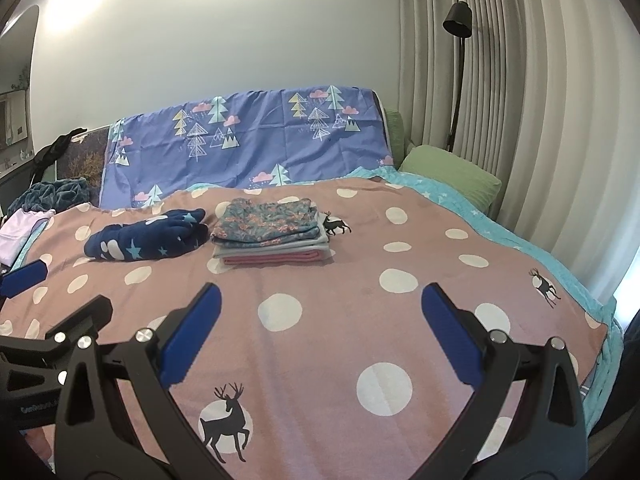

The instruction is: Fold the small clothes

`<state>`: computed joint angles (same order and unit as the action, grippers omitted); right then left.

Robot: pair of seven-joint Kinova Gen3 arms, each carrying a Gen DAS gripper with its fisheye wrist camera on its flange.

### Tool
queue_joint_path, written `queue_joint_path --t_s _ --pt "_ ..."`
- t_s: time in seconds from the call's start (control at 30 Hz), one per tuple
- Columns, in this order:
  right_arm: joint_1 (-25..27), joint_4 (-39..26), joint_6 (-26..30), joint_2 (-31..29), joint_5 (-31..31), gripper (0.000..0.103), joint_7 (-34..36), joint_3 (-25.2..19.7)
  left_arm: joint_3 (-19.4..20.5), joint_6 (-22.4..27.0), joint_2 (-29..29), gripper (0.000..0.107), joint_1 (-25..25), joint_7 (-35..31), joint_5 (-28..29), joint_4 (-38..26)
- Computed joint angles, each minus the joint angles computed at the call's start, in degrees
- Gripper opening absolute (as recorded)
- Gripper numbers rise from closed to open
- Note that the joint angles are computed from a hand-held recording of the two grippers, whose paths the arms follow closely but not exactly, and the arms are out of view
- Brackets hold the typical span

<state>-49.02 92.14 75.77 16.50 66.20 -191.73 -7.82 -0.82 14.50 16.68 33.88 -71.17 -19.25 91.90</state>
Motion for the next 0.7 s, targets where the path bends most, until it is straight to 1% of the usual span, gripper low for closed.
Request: queue_joint_path --t_s 0.4,0.7 --pt "0.1 0.3 -0.1 0.1 -0.6 0.101 0.0 0.0 2.7 1.3 0.3 0.102 -2.1 -3.5 2.5 -0.3" --pt "0.2 0.4 -0.1 0.1 -0.6 0.101 0.0 0.1 2.7 1.3 0.4 0.102 -2.2 -4.7 3.6 -0.3"
